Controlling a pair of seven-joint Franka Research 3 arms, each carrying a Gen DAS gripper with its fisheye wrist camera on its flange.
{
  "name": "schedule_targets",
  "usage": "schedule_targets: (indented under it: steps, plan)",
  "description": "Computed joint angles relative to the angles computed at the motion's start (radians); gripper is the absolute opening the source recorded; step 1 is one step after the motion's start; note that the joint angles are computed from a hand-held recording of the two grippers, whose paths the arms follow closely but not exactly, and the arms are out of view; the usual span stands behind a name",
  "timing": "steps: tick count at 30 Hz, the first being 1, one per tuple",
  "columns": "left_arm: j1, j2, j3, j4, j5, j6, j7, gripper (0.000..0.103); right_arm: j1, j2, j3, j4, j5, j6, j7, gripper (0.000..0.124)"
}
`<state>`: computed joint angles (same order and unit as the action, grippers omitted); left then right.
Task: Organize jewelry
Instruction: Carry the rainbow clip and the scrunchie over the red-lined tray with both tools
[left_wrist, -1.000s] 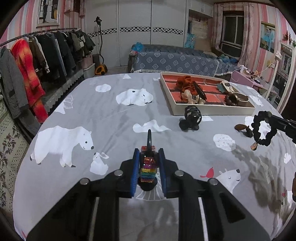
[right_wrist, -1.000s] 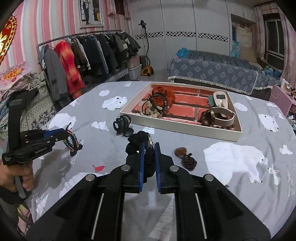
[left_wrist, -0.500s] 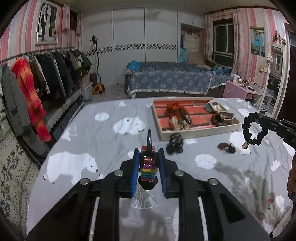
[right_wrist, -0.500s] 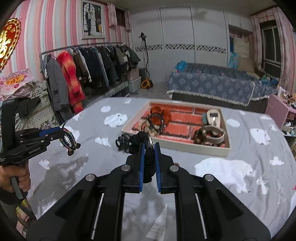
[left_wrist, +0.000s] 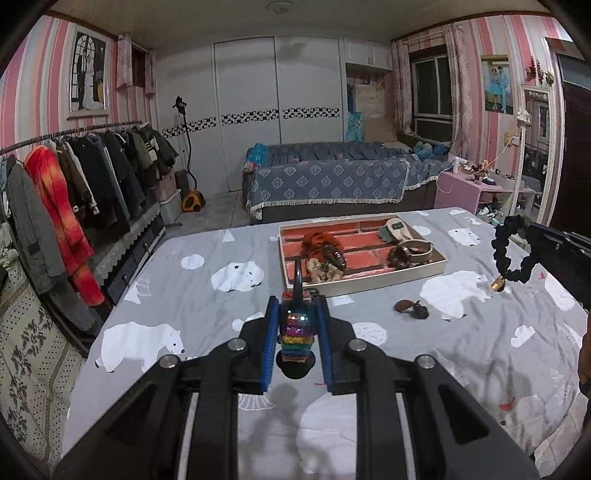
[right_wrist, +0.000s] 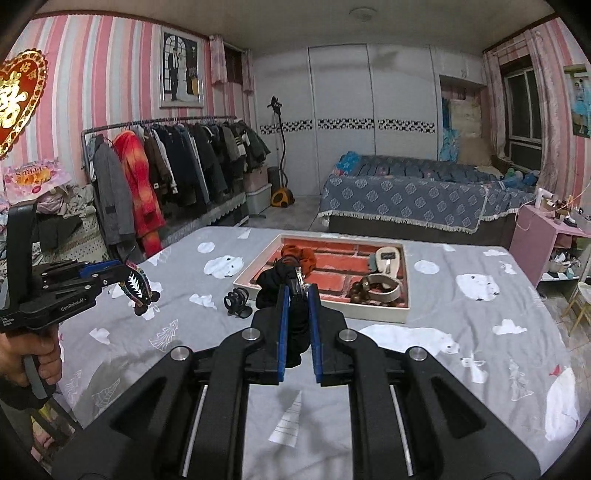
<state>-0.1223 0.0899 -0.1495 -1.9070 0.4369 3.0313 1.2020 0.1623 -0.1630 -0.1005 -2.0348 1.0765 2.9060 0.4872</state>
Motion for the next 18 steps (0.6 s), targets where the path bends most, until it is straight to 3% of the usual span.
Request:
schedule_targets:
  steps: [7,18]
  plan:
    - [-0.026,-0.015,-0.003,0.0,0.077,0.002,-0.076,0.02,-0.009,-0.045,-0.03,-0.03,0.051,-0.012,-0.061,0.011]
    - [-0.012,0.042,-0.042,0.054,-0.084,0.008,0.096,0.02,-0.007,-0.043,-0.036,-0.032,0.007,0.024,-0.01,0.011]
